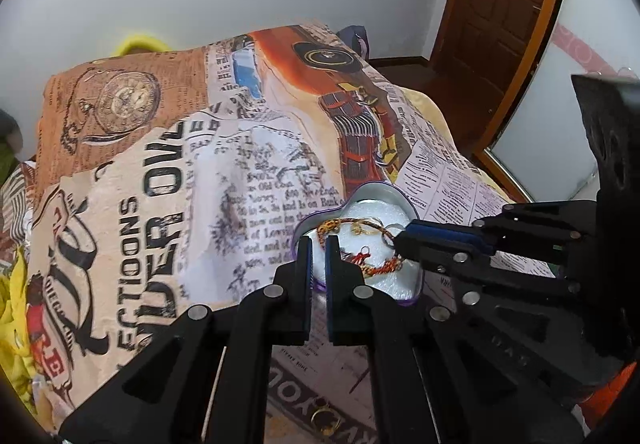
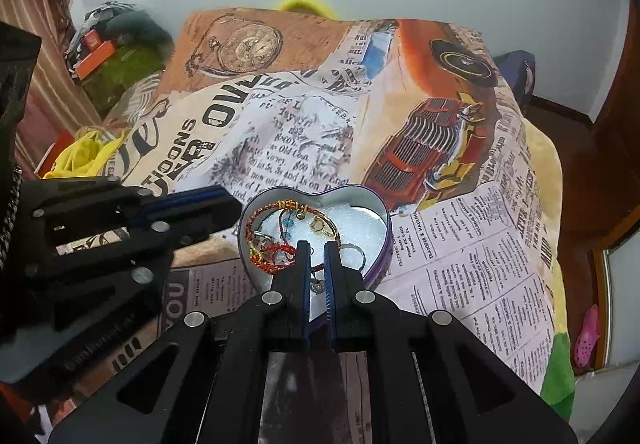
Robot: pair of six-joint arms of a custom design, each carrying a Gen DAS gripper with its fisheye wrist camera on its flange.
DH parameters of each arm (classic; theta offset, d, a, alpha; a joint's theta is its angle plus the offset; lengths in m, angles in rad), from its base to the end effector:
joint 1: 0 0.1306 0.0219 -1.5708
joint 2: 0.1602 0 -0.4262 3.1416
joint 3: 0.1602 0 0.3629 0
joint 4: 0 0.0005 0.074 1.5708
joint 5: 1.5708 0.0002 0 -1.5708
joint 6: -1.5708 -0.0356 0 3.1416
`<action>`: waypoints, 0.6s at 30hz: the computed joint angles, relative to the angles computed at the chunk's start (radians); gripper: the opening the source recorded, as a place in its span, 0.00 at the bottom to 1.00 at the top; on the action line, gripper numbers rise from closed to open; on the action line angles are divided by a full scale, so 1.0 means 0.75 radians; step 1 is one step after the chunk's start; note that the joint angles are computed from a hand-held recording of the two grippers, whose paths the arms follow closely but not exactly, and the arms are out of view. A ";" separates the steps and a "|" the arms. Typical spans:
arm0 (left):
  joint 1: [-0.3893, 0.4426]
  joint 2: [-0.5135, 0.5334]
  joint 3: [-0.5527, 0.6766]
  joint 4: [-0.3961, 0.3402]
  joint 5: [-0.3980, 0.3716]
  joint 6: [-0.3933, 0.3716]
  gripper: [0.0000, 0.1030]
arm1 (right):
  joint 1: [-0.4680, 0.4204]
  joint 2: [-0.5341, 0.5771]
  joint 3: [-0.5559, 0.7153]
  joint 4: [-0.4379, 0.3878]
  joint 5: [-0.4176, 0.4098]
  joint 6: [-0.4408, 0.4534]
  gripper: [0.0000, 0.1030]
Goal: Organize jewelry
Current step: 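Carry bracelet and ring into heart tin and open both tools, then grasp a gold ring with left tool while right tool grasps a small silver ring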
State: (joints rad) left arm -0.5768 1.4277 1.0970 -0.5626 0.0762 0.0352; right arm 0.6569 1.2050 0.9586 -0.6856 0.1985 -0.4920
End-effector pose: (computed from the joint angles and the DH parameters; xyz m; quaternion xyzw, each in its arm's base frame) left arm 0.3678 -0.2431 0.3535 0.2643 0.9048 -0.1343 0.3058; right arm 0.2830 0.2088 0.3718 -0.0468 0.9441 0.0908 0.3134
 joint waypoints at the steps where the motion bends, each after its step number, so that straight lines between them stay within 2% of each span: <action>1: 0.008 -0.018 -0.004 -0.009 0.003 0.001 0.03 | 0.008 -0.004 0.005 -0.010 0.010 -0.004 0.06; 7: 0.040 -0.109 -0.040 -0.054 0.015 -0.004 0.06 | 0.077 -0.043 0.025 -0.065 0.078 -0.025 0.09; 10: 0.042 -0.153 -0.068 -0.089 0.006 -0.024 0.10 | 0.104 -0.068 0.026 -0.082 0.094 -0.043 0.19; 12: 0.037 -0.178 -0.089 -0.114 -0.008 -0.035 0.15 | 0.128 -0.087 0.024 -0.095 0.120 -0.064 0.31; 16: 0.022 -0.217 -0.139 -0.138 -0.024 -0.046 0.25 | 0.176 -0.109 0.023 -0.134 0.179 -0.101 0.32; 18: 0.018 -0.226 -0.164 -0.153 -0.011 -0.047 0.27 | 0.200 -0.121 0.020 -0.152 0.204 -0.122 0.32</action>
State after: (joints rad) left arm -0.5636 1.2578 0.9743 -0.6777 0.0683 0.0002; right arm 0.8066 1.1145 0.9739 -0.7993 0.3514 -0.5832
